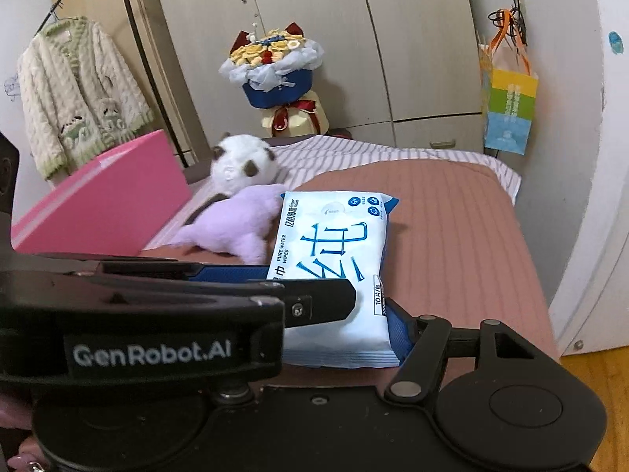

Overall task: Organize soft objects
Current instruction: 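Close the left tool on the large blue-lettered wipes pack, then carry the large wipes pack into the pink box and open the left tool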

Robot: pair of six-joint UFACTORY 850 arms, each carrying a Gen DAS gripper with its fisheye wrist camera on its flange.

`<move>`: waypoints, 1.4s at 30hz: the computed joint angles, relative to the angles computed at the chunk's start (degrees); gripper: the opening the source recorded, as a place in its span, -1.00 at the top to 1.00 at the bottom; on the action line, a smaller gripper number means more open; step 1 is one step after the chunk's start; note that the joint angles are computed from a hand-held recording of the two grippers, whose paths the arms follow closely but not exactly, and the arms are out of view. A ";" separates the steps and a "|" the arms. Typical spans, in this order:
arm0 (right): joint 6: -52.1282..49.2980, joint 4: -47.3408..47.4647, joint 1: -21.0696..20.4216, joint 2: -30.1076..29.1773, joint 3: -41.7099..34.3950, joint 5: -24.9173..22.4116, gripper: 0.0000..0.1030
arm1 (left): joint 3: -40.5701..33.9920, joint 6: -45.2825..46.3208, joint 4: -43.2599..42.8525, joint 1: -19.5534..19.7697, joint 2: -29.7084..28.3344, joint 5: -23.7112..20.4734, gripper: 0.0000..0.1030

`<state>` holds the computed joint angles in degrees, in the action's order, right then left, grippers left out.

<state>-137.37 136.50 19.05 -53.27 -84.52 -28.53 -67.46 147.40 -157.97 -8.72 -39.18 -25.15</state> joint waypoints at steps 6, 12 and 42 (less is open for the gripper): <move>1.83 -2.41 0.82 2.70 3.77 -1.24 -0.36 | 4.68 -1.77 2.11 0.70 4.14 1.15 0.16; -1.30 -1.66 2.07 5.88 7.99 -1.37 -0.36 | 8.92 -6.06 6.97 1.75 7.76 0.91 0.11; -1.42 -11.15 10.72 19.15 15.47 -2.53 -0.37 | 27.59 -21.64 24.02 13.31 33.04 1.82 0.07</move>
